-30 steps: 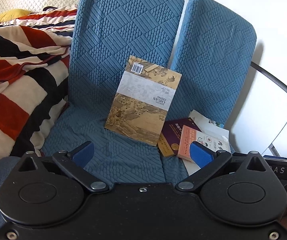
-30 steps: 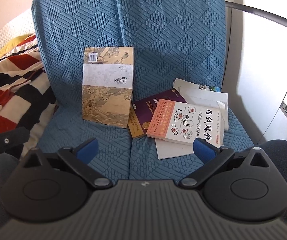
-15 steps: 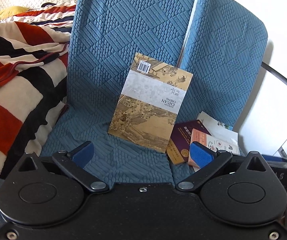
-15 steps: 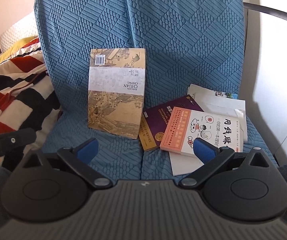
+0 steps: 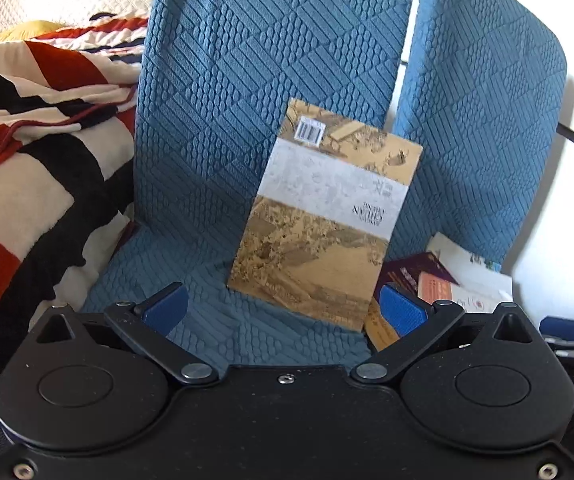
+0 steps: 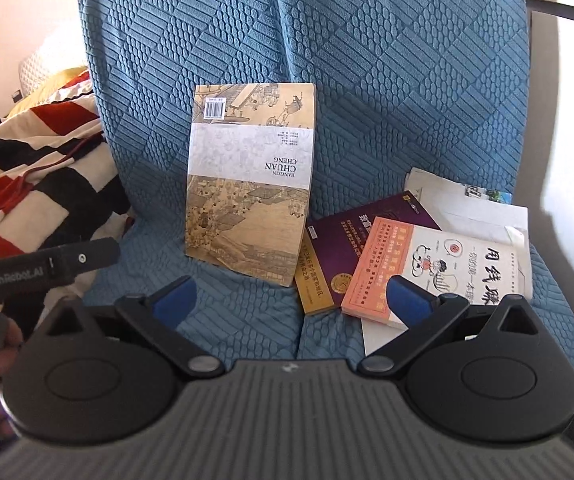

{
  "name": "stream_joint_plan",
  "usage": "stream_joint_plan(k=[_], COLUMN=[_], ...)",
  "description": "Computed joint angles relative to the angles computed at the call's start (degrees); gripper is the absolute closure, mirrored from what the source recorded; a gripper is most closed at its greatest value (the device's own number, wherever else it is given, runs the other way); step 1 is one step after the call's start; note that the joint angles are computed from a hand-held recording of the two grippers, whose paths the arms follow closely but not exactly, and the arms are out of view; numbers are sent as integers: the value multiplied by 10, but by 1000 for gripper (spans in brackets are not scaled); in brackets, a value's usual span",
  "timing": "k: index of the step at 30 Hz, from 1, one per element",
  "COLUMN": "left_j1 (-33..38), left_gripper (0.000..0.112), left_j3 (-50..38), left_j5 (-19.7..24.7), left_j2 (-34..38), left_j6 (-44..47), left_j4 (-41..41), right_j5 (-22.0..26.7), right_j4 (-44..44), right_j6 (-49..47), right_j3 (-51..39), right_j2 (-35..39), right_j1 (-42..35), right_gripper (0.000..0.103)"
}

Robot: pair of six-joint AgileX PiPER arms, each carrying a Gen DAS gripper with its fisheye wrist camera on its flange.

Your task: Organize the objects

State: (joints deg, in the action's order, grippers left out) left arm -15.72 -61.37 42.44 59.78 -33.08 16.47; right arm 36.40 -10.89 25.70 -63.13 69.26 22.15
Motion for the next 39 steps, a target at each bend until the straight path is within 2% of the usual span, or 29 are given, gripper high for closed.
stream_joint_plan(k=[2,5,7,8,10,11,13,16,20,23,25,27,29,32,36,39], left_j1=[5,39,47,50,55,52,49,60,70,102,112,116,120,115,138,148], left_gripper=[10,10,10,10,10,10,10,10,10,10,10,10,10,10,10,10], left_j3=[10,21,31,32,32,33,30,23,32,19,1,-19,-39,-65,-113,-150], left_j5=[-24,-66,-91,-98,-111,-120,-129,-139,-177,-190,-179,-167,-158,-155,-149,-139], left_j2=[5,14,21,26,36,40,57,82,109,140,164,189,214,251,306,347], left_j6=[-7,36,32,38,64,50,23,25,-26,7,22,57,84,81,172,234], left_j4=[6,-51,-58,-61,-70,-51,-19,-17,46,-5,-16,-27,-36,10,-74,-119], right_j5=[-26,-61,-88,-113,-130,-144,-157,-172,-206,-210,-223,-219,-203,-166,-136,-125], right_j4=[5,40,42,56,87,127,172,217,292,380,417,389,399,389,371,302], right_j6=[-10,-61,-71,-90,-127,-166,-214,-273,-369,-449,-487,-471,-478,-460,-444,-383], right_j3=[13,23,29,38,37,39,35,26,26,14,8,-13,-37,-84,-138,-179], right_j2=[5,23,35,37,51,55,67,89,118,139,155,176,199,236,279,310], right_j1=[-11,-32,-39,-46,-57,-66,-76,-84,-92,-101,-102,-101,-107,-116,-120,-115], right_gripper=[0,0,0,0,0,0,0,0,0,0,0,0,0,0,0,0])
